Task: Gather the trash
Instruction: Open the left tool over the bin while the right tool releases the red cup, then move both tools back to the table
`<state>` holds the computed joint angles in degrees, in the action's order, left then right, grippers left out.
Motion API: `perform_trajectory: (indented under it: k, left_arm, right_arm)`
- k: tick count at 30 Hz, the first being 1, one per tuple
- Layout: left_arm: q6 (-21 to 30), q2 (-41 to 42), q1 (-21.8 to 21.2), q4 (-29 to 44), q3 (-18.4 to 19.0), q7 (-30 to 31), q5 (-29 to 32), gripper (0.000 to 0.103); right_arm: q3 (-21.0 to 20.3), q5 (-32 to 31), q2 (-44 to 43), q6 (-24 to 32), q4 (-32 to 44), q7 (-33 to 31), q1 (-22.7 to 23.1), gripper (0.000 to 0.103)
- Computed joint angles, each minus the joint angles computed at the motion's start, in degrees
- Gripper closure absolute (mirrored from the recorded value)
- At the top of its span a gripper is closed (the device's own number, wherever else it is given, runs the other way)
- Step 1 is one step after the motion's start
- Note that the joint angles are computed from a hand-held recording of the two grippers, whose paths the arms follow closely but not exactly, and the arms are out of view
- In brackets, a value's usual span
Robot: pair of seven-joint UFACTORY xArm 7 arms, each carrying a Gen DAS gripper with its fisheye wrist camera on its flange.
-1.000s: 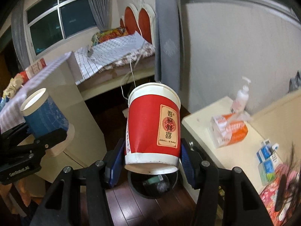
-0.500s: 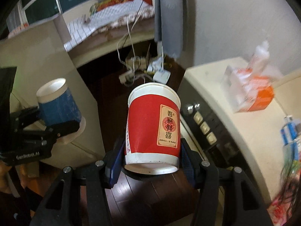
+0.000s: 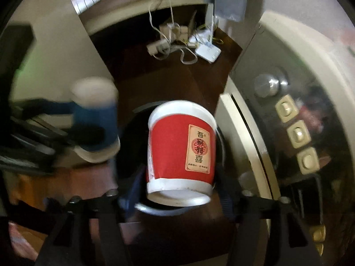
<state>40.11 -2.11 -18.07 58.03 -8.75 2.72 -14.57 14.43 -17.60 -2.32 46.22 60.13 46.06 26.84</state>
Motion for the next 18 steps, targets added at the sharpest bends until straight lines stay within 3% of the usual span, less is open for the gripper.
perform_trajectory:
  k: [7, 18]
  left_arm:
    - [-0.6, -6.5, 0.7, -4.1, 0.1, -2.9, 8.3, 0.01]
    - [2.3, -22.4, 2.1, -8.5, 1.9, -3.8, 8.5, 0.007]
  right_arm:
    - [0.7, 0.1, -2.2, 2.8, 0.0, 6.6, 0.2, 0.008]
    - [5.6, -5.6, -6.0, 14.8, 11.8, 17.0, 1.8, 0.008]
